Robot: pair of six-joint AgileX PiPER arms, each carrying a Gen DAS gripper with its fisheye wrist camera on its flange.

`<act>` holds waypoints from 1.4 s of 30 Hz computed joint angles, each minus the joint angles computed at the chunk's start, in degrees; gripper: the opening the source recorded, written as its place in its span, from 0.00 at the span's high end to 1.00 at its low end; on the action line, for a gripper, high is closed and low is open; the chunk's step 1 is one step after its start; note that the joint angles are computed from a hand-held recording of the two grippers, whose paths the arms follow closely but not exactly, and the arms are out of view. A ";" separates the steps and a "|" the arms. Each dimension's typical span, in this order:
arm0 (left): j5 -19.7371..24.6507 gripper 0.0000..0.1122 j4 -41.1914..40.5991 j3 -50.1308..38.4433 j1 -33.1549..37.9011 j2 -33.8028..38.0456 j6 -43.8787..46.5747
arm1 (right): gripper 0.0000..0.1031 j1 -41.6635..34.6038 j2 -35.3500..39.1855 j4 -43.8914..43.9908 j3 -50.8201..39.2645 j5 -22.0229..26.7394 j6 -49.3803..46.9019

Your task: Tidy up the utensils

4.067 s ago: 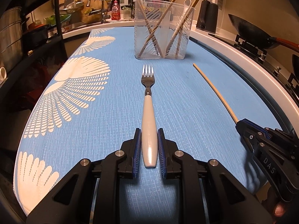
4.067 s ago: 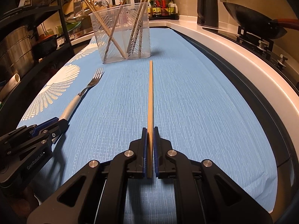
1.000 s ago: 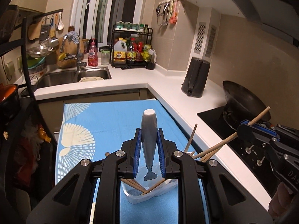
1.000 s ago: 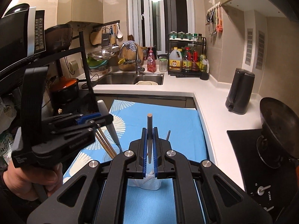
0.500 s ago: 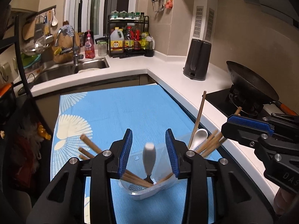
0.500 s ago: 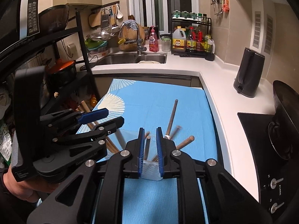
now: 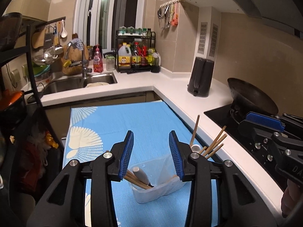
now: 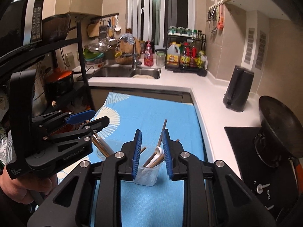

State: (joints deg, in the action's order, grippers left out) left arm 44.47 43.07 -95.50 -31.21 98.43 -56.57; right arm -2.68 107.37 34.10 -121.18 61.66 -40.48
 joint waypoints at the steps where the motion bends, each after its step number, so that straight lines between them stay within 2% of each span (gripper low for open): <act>1: 0.95 0.60 1.74 0.77 -1.10 -1.37 -1.55 | 0.72 -0.74 -1.26 1.10 1.10 -0.44 -0.55; 3: 3.05 0.46 6.32 3.30 -3.85 -4.44 -5.90 | 0.60 -2.76 -4.54 4.53 4.63 -1.91 -2.84; 4: 4.65 0.44 9.21 4.96 -5.69 -6.07 -8.78 | 0.55 -3.91 -6.55 6.73 7.35 -2.98 -4.77; 6: 7.33 0.34 13.98 9.12 -9.39 -9.33 -14.36 | 0.39 -6.95 -11.46 12.10 14.74 -5.64 -9.64; 8: 11.19 0.25 19.49 14.76 -14.25 -12.20 -22.07 | 0.29 -10.16 -15.32 17.34 21.69 -6.62 -14.46; 11: 15.46 0.18 25.09 24.08 -20.90 -14.45 -33.82 | 0.15 -14.22 -21.22 24.72 35.26 -10.48 -23.26; 14: 19.78 0.16 27.64 30.60 -25.48 -13.34 -45.36 | 0.13 -16.72 -24.36 32.08 47.28 -13.54 -34.91; 18: 19.91 0.16 29.01 34.87 -27.52 -8.99 -56.94 | 0.12 -17.96 -22.53 35.69 52.79 -15.34 -41.62; 22: 19.13 0.16 28.33 34.10 -27.17 -5.62 -58.22 | 0.11 -18.66 -21.15 43.44 57.93 -17.90 -52.70; 25: 19.95 0.16 29.49 34.29 -27.43 -3.97 -59.52 | 0.11 -19.22 -19.49 47.53 59.92 -17.80 -57.46; 28: 18.67 0.16 29.27 34.39 -26.57 -3.27 -60.12 | 0.11 -20.00 -18.01 51.31 61.43 -17.92 -60.72; 34: 18.60 0.16 29.82 34.91 -26.54 -1.93 -61.08 | 0.11 -19.52 -16.76 53.26 63.84 -19.04 -64.75; 42: 16.02 0.16 28.68 35.95 -25.17 -1.76 -61.75 | 0.10 -18.54 -16.48 54.81 65.34 -20.14 -68.82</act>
